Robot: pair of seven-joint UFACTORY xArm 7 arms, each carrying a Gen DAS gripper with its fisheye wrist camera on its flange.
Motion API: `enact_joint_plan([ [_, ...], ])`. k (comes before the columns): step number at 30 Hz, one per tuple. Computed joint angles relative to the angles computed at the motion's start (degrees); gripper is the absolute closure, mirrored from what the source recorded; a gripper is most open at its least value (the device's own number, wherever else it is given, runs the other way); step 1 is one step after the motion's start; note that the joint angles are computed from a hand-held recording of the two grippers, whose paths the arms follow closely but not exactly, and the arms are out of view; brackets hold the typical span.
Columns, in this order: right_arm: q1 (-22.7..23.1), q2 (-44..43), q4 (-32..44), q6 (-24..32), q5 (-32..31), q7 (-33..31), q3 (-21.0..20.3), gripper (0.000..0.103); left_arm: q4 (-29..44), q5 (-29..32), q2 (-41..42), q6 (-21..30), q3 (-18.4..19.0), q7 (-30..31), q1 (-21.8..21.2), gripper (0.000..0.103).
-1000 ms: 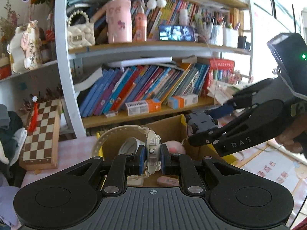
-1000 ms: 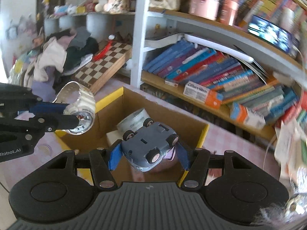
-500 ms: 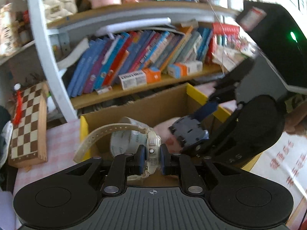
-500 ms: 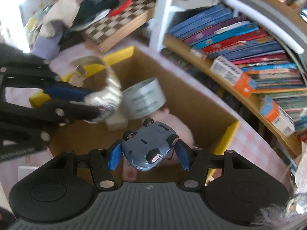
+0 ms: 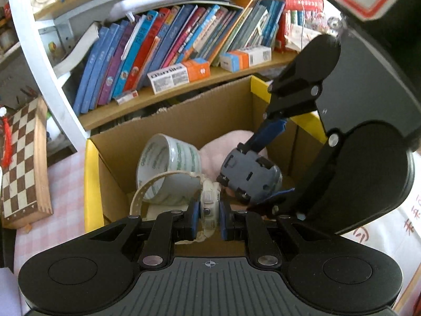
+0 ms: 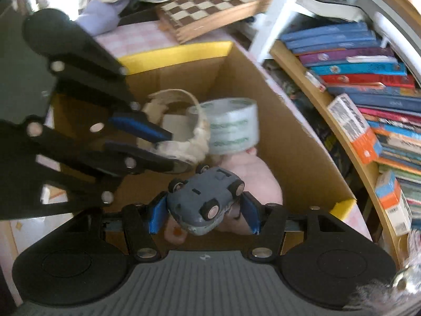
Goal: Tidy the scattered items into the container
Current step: 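Lower the watch and toy car into the yellow box and open both tools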
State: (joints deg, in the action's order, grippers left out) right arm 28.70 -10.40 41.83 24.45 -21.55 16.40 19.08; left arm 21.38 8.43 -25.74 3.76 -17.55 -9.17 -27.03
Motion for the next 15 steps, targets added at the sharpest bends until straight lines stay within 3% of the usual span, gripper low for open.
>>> enact_joint_plan([
  [9, 0.67, 0.9, 0.2, -1.3, 3.25, -5.43, -1.17, 0.046, 0.46, -3.88, 2.05, 1.64, 4.02, 1.05, -3.36, 0.088],
  [15, 0.7, 2.84, 1.33, -2.66, 2.0, -9.68, -1.3, 0.047, 1.13, -5.66, 2.85, 3.22, 4.98, 1.55, -3.79, 0.088],
])
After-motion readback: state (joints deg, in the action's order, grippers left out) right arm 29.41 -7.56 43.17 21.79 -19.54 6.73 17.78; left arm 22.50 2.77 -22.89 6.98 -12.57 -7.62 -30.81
